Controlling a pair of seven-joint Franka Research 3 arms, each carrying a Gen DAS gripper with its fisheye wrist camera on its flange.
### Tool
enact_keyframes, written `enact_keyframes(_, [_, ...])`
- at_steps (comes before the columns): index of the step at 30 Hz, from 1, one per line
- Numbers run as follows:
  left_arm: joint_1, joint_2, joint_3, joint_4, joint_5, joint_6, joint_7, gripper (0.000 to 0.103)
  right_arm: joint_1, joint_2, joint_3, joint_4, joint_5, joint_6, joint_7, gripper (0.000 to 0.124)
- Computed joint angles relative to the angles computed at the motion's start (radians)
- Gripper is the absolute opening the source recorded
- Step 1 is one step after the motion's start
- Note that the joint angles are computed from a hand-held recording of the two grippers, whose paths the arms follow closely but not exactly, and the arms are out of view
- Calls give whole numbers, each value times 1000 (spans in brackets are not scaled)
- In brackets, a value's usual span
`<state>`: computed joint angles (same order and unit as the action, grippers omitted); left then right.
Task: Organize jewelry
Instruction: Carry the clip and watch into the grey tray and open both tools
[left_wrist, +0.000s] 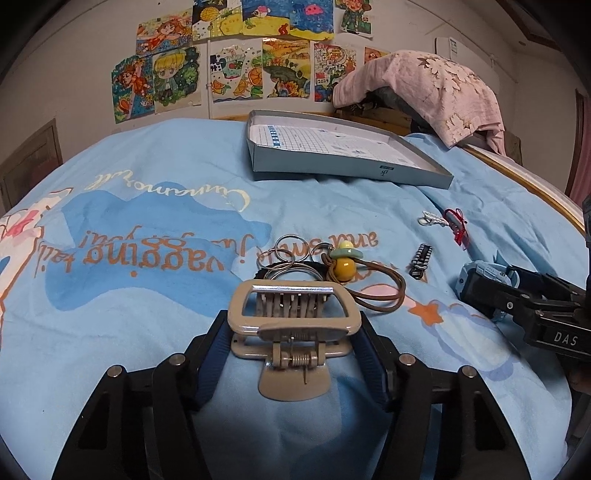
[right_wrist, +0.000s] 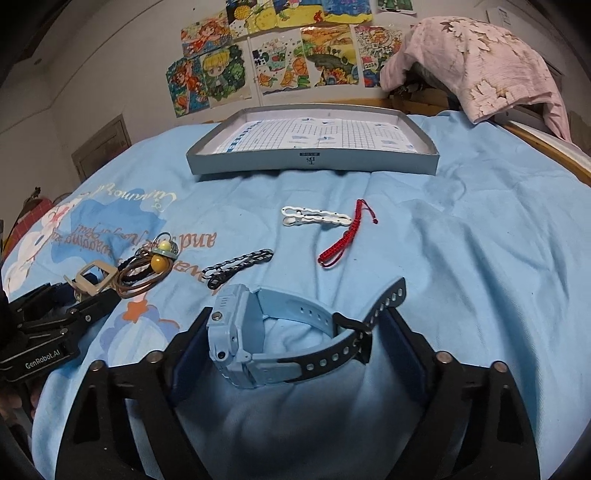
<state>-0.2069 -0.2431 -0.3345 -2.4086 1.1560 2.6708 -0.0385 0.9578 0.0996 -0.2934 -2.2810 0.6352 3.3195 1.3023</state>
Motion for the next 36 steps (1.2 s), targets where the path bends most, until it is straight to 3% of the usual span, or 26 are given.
enact_keyframes(2, [0,-6,-1,-4,7,4,-8,62,-116,-4,115,-7,-41,15,23,79])
enact_keyframes(6, [0,-41,-15,-20,41,5,-54,62,-255,-13,259,-30,-96,60,38,65])
enact_keyframes(9, [-2,-70,-33,-29,64,-6,-96,62,-423,-32,398,-80,-294,119,200,56])
enact_keyframes(11, [-8,-83,-41,-31,67,-16,-108,62,-475,-42,438,-108,-368,165,267,53])
enact_keyframes(18, [-10,-121,-60,-28,101,3,-149,62,-516,-75,455,-174,-506,314,357,52])
enact_keyframes(24, [11,-68,-24,55,54,59,-86,62,-557,-83,428,-139,-679,294,529,52])
enact_keyframes(28, [64,21,-13,187,133,78,-149,62,-620,-34,420,-16,-856,236,693,52])
enact_keyframes(31, [59,132,13,316,162,38,-116,62,-715,63,473,146,-986,189,809,52])
enact_keyframes(33, [49,201,45,389,166,37,-87,62,-767,153,523,279,-1009,136,815,52])
enact_keyframes(36, [30,331,97,528,139,26,-11,62,-775,287,548,472,-968,54,768,52])
